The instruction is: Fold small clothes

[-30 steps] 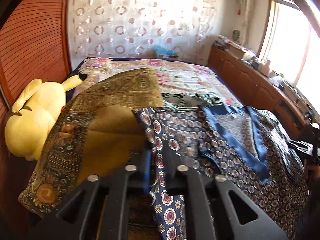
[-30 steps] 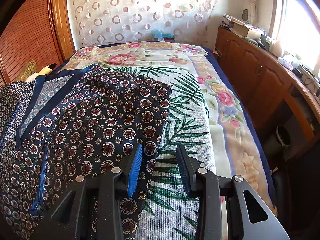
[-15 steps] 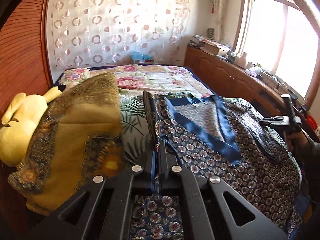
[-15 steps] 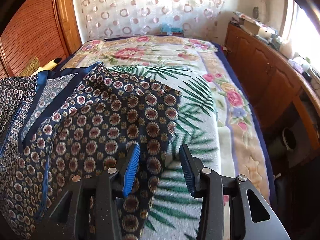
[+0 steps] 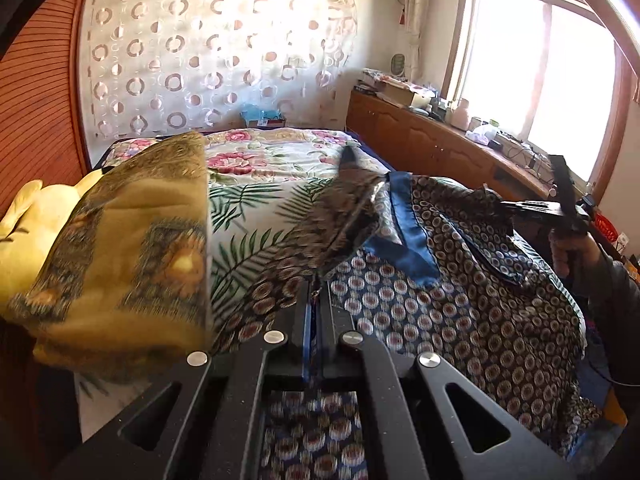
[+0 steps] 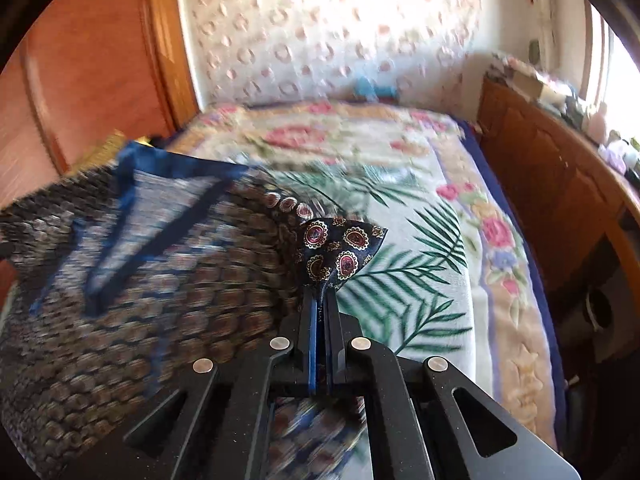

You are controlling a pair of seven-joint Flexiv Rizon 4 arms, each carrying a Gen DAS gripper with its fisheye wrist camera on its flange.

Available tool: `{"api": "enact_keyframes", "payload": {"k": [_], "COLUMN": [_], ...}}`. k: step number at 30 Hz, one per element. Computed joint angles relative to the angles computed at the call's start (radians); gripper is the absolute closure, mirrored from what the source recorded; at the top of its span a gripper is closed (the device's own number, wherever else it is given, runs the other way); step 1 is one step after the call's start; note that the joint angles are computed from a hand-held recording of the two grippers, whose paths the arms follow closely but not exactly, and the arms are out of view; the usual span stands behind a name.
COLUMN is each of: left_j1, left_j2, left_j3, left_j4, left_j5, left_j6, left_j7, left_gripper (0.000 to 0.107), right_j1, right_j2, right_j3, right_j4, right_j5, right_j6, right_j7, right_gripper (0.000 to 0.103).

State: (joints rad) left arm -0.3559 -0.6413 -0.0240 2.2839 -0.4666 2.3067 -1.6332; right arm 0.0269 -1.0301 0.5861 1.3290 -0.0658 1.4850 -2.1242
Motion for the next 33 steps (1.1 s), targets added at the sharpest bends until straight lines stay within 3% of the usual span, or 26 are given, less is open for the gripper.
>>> {"api": "enact_keyframes", "payload": {"k": [3, 8, 12, 21, 24, 26, 28, 31, 33], "left_j1": [-0.041, -0.068, -0.076, -0.119, -0.143, -0.122, -0.123, -0.13, -0.135], "left_j2": [0.008, 0.013, 0.01, 0.021, 0.023, 0.025, 0.028, 0.032, 0.037], "left_j3": [0.012, 0.004, -0.008, -0.027, -0.03, -0.031, -0.028, -0.026, -0.023], "left_j4": [0.054, 0.148, 0.21, 0.328, 0.341, 0.342, 0.344, 0.353, 0.352], "left_j5": [-0.05, -0.111, -0.133, -0.209, -0.251, -0.223, -0.238, -0.248, -0.259], "left_j6": [0.058, 0.156, 0.235, 0.357, 0.369, 0.358, 0.349, 0.359, 0.363], "left_j7": [-0.017, -0.076, -0.149, -0.261, -0.26, -0.269, -0.266, -0.272, -0.26], "left_gripper": [0.105, 0.105, 0.105, 0.105, 0.105, 0.103, 0.097, 0.085, 0.068], "right_j1": [-0.082, -0.257, -0.354, -0.466, -0.487, -0.423, -0.368, -0.34, -0.338], "right_j2": [0.034, 0.029, 0.027, 0.09, 0.095, 0.13, 0.151, 0.153, 0.143], "right_j3": [0.078, 0.243, 0.298, 0.293, 0.3, 0.212, 0.144, 0.108, 0.103], "right_j4": [0.13, 0.282, 0.376, 0.55, 0.563, 0.572, 0.569, 0.558, 0.536], "right_j5": [0.003, -0.055, -0.103, -0.211, -0.262, -0.264, -0.271, -0.298, -0.321], "right_j6": [0.106, 0.179, 0.226, 0.303, 0.27, 0.306, 0.306, 0.281, 0.265], "right_j7": [-0.051, -0.086, -0.079, -0.025, 0.004, 0.026, 0.051, 0.097, 0.128], "right_gripper": [0.101, 0.101, 0.101, 0.101, 0.101, 0.101, 0.101, 0.101, 0.101]}}
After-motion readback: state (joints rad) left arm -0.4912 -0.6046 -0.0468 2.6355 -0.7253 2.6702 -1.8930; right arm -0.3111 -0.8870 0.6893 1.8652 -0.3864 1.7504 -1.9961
